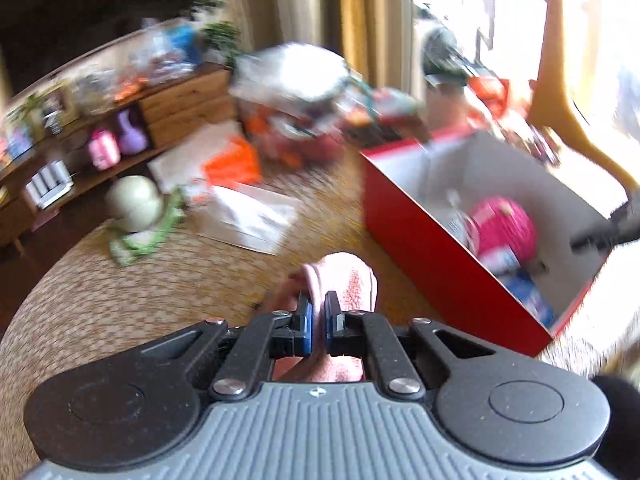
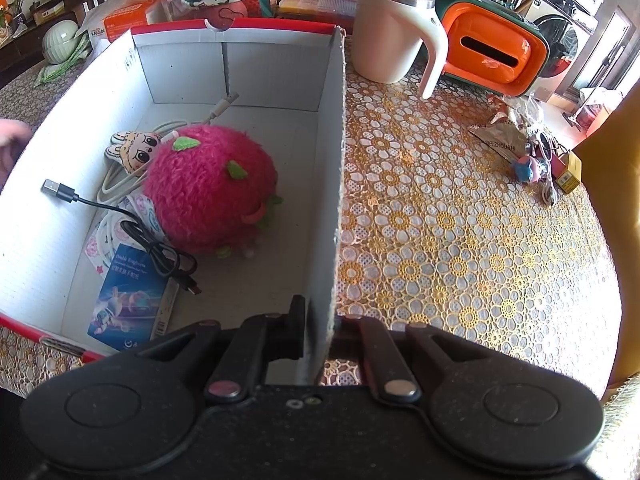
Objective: Organize objects
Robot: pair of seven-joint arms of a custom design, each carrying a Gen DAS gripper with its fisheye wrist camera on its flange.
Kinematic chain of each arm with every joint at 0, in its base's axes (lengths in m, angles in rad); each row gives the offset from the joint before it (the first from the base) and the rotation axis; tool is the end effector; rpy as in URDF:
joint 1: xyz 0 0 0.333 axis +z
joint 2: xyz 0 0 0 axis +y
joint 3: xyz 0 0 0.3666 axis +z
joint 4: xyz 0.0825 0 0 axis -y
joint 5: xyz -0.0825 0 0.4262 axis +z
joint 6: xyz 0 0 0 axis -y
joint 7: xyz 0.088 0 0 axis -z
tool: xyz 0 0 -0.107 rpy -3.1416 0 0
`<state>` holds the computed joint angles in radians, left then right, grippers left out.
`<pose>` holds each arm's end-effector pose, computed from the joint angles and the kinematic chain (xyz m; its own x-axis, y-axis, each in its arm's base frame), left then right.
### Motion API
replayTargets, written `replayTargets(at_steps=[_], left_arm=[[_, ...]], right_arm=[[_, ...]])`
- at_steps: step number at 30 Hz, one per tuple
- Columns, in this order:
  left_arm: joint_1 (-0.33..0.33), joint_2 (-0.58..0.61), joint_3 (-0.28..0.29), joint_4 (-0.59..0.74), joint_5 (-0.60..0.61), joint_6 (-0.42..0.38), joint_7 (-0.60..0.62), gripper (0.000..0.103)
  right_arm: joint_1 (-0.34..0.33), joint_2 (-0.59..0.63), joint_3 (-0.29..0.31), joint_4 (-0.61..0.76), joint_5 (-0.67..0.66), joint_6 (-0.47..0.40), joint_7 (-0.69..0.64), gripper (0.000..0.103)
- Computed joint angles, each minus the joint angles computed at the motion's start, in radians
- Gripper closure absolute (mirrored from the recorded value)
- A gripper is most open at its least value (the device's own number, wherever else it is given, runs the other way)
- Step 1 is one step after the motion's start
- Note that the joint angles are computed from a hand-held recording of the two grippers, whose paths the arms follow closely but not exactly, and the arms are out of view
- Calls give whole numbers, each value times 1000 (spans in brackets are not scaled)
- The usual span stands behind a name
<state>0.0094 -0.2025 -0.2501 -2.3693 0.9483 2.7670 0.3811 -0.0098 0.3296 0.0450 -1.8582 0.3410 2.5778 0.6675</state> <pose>0.5056 -0.1647 0.4792 0.1691 -0.9830 -0.0720 -0.6879 -0.0654 -0.7228 0.7134 0.0165 0.4077 0.6106 -0.7871 0.0870 -0.6883 -0.5818 -0.4334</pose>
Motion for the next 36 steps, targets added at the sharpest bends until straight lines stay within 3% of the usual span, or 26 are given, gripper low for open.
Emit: replayTargets(at_steps=[5,14,18,20,22,23,25,36], left_arm=[[21,-47,22,-60,-65,-24,-5,98],[20,47,34,-87,-164,-36,43,97],[4,70,59,-95,-221,20,73,95],[1,70,61,-106,-236,55,84,87],[5,74,52,-101,-220,49,77,72],[7,75,49,-100,-207,48,68,54],[12,75,39,-98,-160,42,29,29],[-43,166,80,-37,-206,-20,117,28]], right_arm=[[0,0,0,0,-1,1,1,96],[4,-2,-4,-2,-16,5,12,96],[6,-1,-4,-1,-22,5,19,96],[6,-1,-3,-1,-23,5,20,95],[5,-1,-3,-1,-23,5,20,95],[5,-1,-3,-1,-23,5,20,95],[5,-1,-3,-1,-24,5,20,95],[8,0,-3,-3,-29,8,30,94]])
